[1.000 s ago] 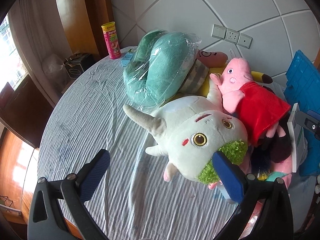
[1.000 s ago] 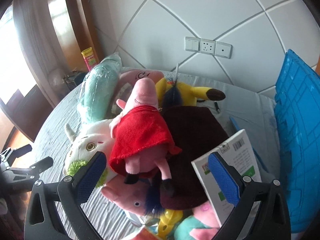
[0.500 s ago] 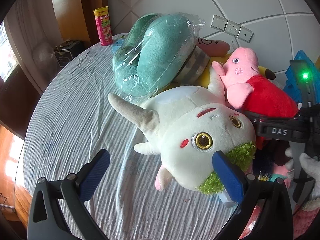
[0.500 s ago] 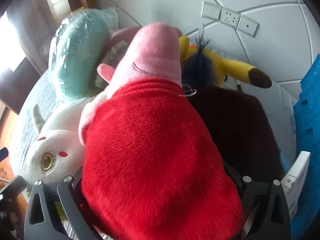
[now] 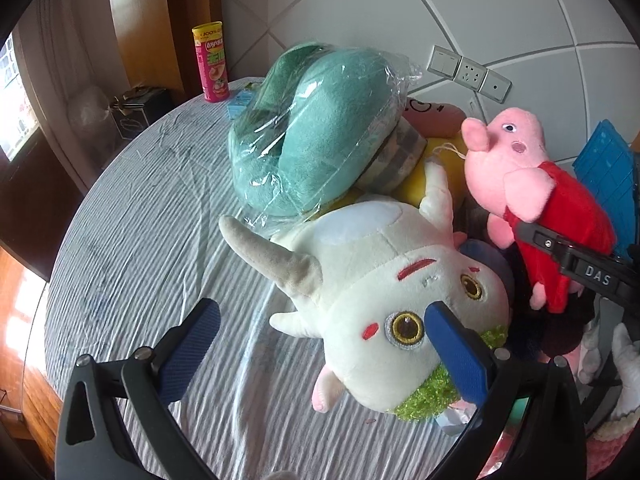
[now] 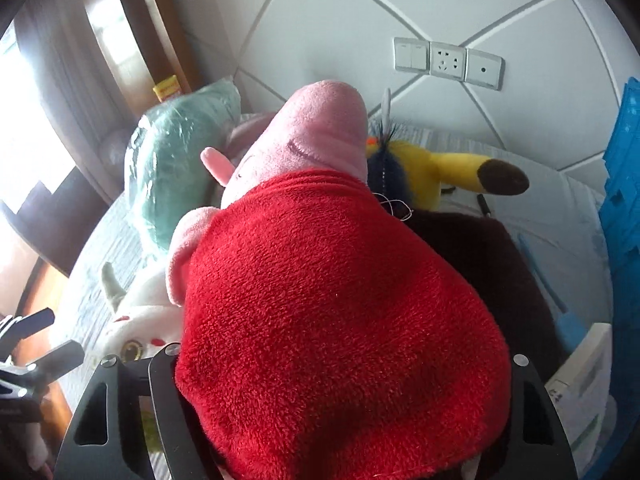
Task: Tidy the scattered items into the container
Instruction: 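Grasp the red-dressed Peppa Pig plush with the right tool and lift it, then grasp the red tissue box with the left tool while the right tool holds Peppa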
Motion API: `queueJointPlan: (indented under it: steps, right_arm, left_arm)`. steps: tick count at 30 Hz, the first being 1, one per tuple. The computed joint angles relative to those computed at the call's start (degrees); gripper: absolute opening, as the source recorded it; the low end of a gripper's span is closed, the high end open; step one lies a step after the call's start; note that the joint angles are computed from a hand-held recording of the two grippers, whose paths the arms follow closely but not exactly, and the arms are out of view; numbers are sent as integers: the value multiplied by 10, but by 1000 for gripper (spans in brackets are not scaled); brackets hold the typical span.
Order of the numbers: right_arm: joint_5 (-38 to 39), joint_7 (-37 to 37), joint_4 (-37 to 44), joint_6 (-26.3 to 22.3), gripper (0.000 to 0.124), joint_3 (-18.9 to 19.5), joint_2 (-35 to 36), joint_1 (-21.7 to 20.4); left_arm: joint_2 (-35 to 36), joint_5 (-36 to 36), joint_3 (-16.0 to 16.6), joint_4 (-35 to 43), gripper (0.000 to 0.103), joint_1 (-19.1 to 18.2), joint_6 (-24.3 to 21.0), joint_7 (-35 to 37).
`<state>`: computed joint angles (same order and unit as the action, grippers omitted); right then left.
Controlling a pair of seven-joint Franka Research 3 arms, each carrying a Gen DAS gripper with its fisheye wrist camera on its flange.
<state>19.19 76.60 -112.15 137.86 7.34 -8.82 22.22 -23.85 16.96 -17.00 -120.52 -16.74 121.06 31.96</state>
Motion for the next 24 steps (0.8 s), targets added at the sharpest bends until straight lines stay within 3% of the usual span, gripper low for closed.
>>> queueJointPlan:
  steps: [3,8,13,18,22,24]
  right_arm:
    - [41,-32,-30,-1,76,-16,-54,0]
    - [44,-46,-87,2,76,-30,-155,-16]
    - [34,-9,-144,-7,76,-36,-248,-50]
    - [-24,64,-206,-26,76,-12,-349,-107]
    - [-30,65,-245,-59,76,-35,-404,-113]
    - [-24,44,-261,-72,76,-58,-427,-111]
  left_arm:
    - [-5,6,-5,6,103,-2,-3,3]
    - [5,-3,-12,22,103,-22,6,25]
    - [19,-24,-19,32,103,-52,29,70]
    - [33,-52,-26,29,103,-80,52,113]
    - [48,-69,-43,27,103,-99,46,100]
    - [58,-60,-60,37,103,-104,21,71]
